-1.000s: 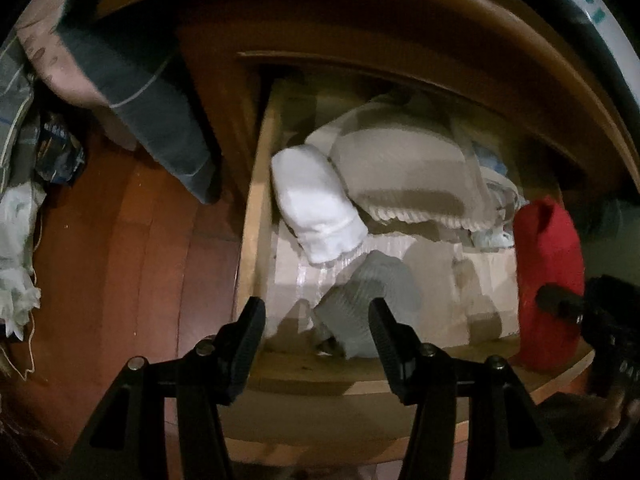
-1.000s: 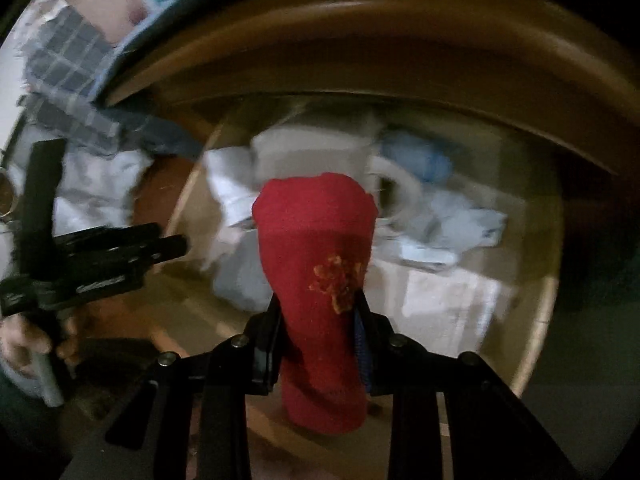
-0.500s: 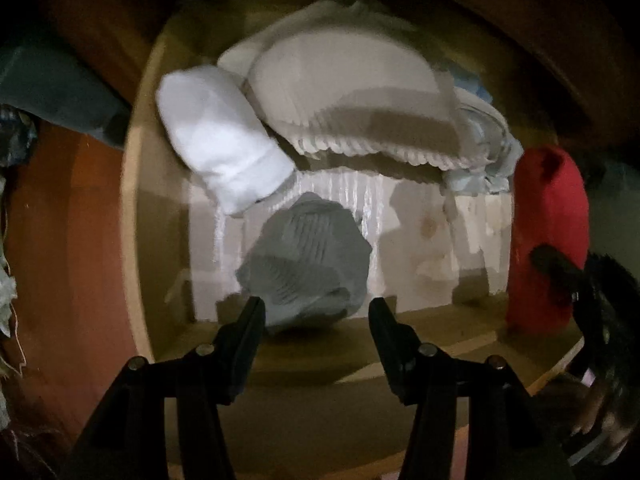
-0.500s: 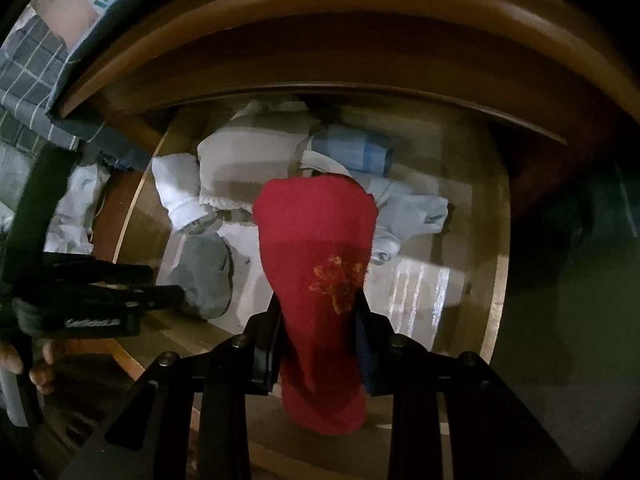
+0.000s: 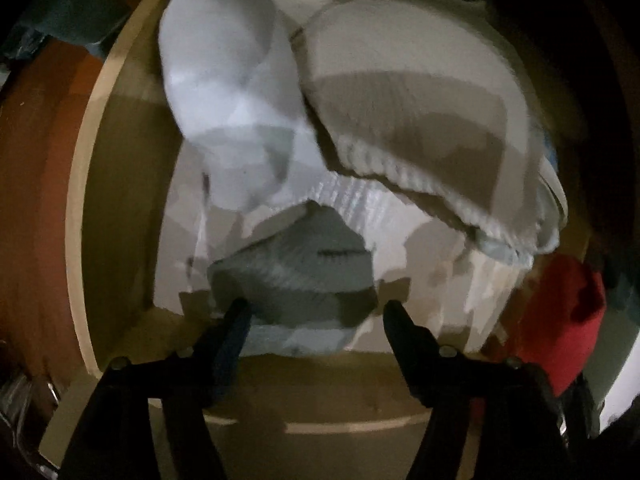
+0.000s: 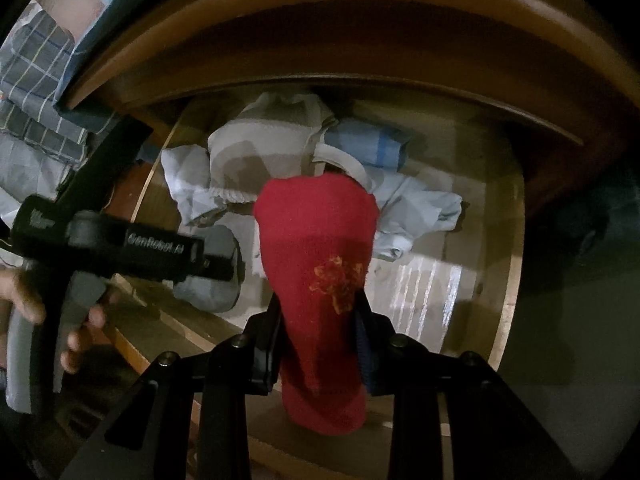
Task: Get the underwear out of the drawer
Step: 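Grasp the grey knit sock with the left gripper while the right gripper holds the red sock, then carry the grey knit sock to the white box and open the left gripper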
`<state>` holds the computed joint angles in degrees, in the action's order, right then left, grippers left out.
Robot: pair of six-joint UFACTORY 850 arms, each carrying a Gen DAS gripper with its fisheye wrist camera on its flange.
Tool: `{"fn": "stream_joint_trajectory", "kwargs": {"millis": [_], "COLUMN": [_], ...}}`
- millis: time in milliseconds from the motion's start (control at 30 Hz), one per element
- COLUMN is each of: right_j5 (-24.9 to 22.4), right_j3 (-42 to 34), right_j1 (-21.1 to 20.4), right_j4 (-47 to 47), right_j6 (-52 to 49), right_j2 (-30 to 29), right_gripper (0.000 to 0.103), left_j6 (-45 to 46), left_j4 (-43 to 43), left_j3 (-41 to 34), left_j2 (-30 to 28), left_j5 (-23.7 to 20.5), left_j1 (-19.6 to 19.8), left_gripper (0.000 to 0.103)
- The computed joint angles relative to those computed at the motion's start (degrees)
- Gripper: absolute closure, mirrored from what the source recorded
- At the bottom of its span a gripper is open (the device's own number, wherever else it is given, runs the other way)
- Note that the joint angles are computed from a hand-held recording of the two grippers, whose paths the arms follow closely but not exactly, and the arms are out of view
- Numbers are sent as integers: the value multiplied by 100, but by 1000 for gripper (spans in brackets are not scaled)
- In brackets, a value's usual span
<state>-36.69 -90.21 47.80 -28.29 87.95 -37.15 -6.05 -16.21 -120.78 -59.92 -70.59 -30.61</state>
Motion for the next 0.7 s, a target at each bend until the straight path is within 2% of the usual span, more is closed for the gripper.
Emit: {"fn": "stream_joint_trajectory", "kwargs": {"millis": [300, 467, 567, 700], "right_j5": [9, -6, -7, -61], "right_j3": [-35, -28, -34, -92], "right_j1": [-23, -21, -29, -35], "right_j4": [90, 93, 105, 136], "right_j6": [-109, -116, -126, -180], "right_j2": [-32, -26, -28, -65], "right_gripper": [74, 74, 74, 74], "left_j6": [-596, -554, -435, -119], "left_j4": [435, 516, 457, 263], "left_j3": [-782, -740, -626, -308], "left_j2": [-516, -488, -406, -172], "left_j5": [-535, -492, -408, -227], "left_j1": [-100, -133, -127, -92], "left_gripper": [29, 29, 41, 62]}}
